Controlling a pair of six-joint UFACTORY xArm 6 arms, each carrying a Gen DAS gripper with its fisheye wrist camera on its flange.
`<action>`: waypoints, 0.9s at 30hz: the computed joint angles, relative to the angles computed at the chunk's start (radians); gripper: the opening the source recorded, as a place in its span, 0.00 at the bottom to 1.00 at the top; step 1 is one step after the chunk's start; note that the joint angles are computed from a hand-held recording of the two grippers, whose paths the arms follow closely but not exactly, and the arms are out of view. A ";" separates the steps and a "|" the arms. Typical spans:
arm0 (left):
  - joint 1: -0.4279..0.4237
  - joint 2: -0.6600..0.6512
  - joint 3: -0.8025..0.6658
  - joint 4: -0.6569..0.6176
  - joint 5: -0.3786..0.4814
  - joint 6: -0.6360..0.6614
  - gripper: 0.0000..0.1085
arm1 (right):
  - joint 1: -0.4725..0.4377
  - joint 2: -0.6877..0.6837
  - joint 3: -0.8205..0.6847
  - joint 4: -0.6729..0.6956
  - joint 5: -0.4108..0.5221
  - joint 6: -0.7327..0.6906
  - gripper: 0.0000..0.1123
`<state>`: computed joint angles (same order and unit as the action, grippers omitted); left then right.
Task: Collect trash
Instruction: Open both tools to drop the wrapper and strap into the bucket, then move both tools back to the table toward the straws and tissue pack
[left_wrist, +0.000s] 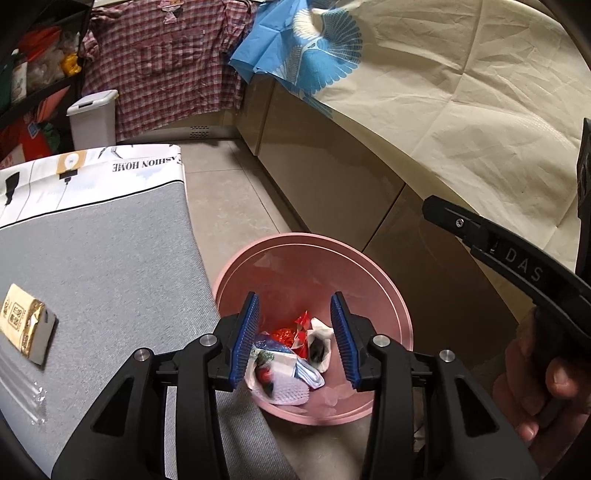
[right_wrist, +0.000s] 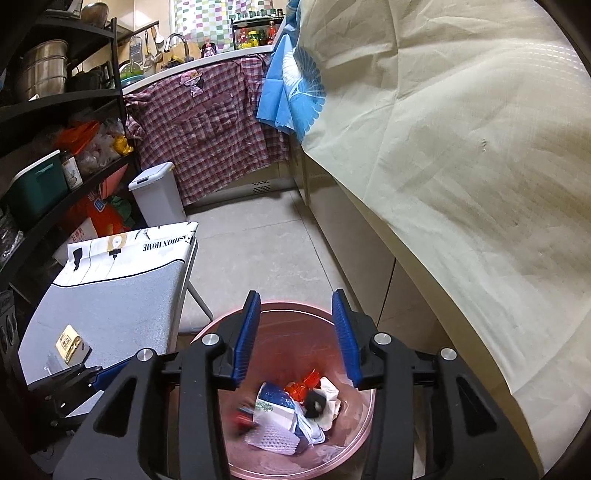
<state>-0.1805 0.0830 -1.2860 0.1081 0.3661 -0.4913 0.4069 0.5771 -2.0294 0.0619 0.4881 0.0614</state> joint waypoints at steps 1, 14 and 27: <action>0.001 -0.007 0.008 0.004 -0.002 -0.006 0.37 | 0.000 0.000 0.000 -0.001 -0.001 0.000 0.37; 0.032 -0.264 0.226 0.193 0.026 -0.206 0.37 | 0.021 -0.104 0.141 0.042 -0.074 -0.064 0.37; 0.134 -0.587 0.460 0.290 0.095 -0.304 0.37 | 0.075 -0.270 0.367 0.086 -0.167 -0.162 0.37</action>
